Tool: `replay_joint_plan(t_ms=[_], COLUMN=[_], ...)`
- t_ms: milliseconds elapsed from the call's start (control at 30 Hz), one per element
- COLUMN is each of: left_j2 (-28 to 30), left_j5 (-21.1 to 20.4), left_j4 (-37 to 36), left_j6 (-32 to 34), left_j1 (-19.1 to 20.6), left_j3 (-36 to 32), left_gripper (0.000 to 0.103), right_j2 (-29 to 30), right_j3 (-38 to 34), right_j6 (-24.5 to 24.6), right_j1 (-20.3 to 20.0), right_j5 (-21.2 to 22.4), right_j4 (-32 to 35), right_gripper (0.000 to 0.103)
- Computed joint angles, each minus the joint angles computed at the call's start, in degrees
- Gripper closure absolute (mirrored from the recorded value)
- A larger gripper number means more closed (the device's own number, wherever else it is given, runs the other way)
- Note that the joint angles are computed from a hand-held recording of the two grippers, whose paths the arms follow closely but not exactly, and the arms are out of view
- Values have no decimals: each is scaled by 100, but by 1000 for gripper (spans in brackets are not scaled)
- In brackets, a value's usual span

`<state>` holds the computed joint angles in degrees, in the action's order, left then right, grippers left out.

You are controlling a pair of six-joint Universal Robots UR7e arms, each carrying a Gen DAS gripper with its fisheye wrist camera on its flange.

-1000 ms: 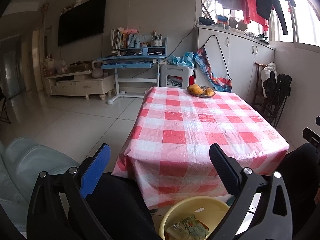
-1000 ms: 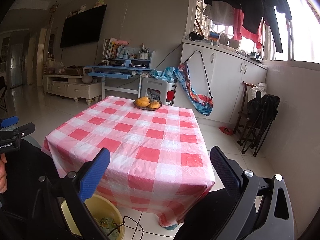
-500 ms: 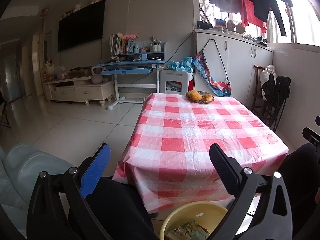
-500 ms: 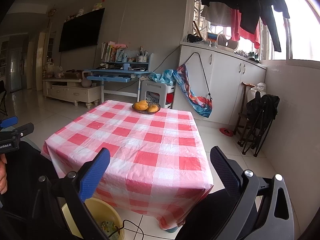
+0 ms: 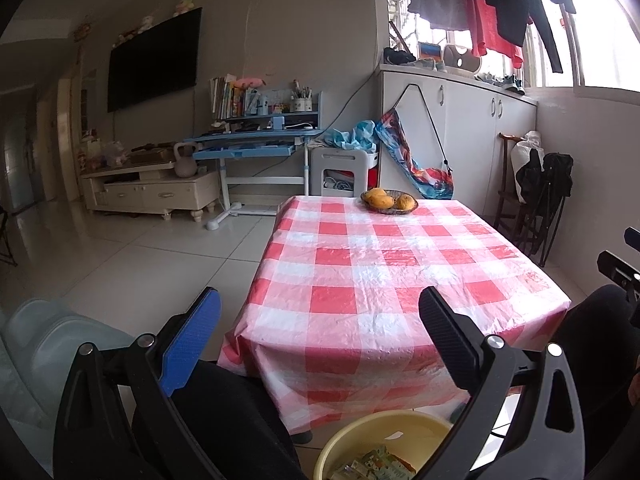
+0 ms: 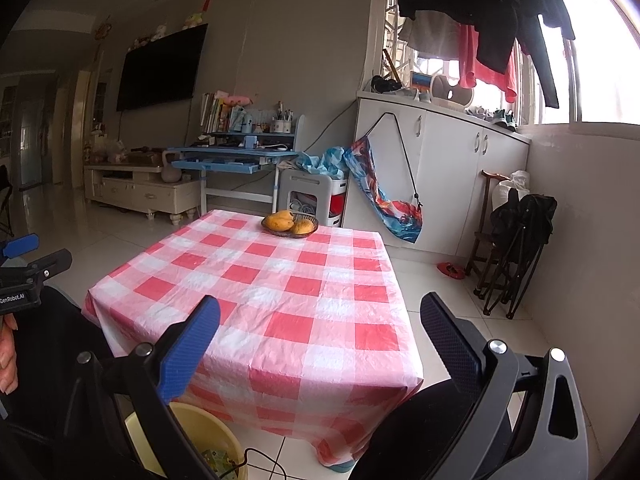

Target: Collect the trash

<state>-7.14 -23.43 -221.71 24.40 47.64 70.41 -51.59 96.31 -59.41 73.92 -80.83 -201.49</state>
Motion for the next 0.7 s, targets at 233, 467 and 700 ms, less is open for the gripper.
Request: replay_joint_plan(t_ms=[233, 467, 700], left_j2=[-74, -91, -367], left_j5=[1, 5, 2], left_j4=[269, 535, 1179], left_j6=[-318, -528, -1342], left_j1=[39, 69, 60], left_j3=[104, 109, 462], left_gripper=[7, 7, 7], right_j2=[26, 51, 25], right_j3=[23, 33, 19], right_j6=[-234, -311, -354], right_j1=[30, 41, 142], right_j5=[-77, -152, -494], right_j4=[-9, -34, 112], right_gripper=[7, 7, 7])
